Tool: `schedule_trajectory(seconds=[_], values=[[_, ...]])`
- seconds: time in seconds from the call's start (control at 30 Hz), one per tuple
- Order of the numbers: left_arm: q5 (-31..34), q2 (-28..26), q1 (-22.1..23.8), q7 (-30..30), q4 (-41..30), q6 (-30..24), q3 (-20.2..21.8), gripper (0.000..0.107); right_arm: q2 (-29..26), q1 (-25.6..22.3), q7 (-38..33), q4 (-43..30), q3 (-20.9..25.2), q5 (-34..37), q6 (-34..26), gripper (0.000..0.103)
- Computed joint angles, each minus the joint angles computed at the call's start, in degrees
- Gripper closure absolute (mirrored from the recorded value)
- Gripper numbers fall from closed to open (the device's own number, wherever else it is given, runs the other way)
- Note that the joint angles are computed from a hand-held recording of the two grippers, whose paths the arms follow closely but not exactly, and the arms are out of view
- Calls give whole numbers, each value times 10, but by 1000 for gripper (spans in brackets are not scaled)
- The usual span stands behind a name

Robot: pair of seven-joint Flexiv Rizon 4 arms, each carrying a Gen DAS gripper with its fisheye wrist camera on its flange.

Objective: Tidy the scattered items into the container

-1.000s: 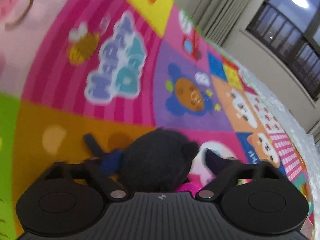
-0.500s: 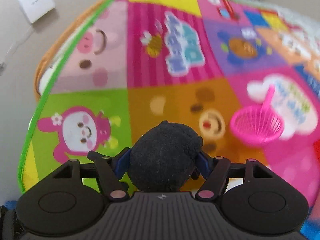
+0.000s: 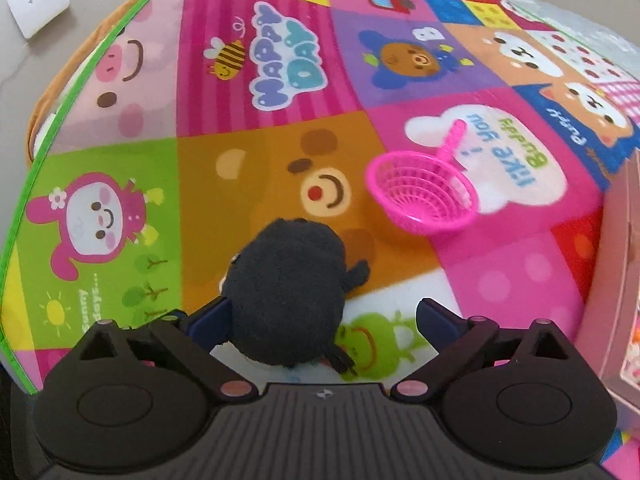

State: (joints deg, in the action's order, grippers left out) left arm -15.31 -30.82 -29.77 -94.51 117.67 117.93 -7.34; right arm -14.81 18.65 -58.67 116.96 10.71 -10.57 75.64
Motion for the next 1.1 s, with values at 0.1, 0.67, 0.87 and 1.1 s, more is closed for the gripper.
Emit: schedule_trajectory(seconds=[0.1,0.67,0.87,1.1], values=[[-4,0,-9,5,1,0,6,4,8,9,17,13,-14,-26,4,5],[-32,-2,-29,31,-1,-3,16,4,-27,28,221,-37,-117,-236,14,0],[-16,-3,-13,21,0,-7,3,4,-99,24,159,-113,-90,-213,-71,0],[-13,-4,-14,18,-3,-9,7,4,-97,38,169,-104,-105,-238,-77,24]])
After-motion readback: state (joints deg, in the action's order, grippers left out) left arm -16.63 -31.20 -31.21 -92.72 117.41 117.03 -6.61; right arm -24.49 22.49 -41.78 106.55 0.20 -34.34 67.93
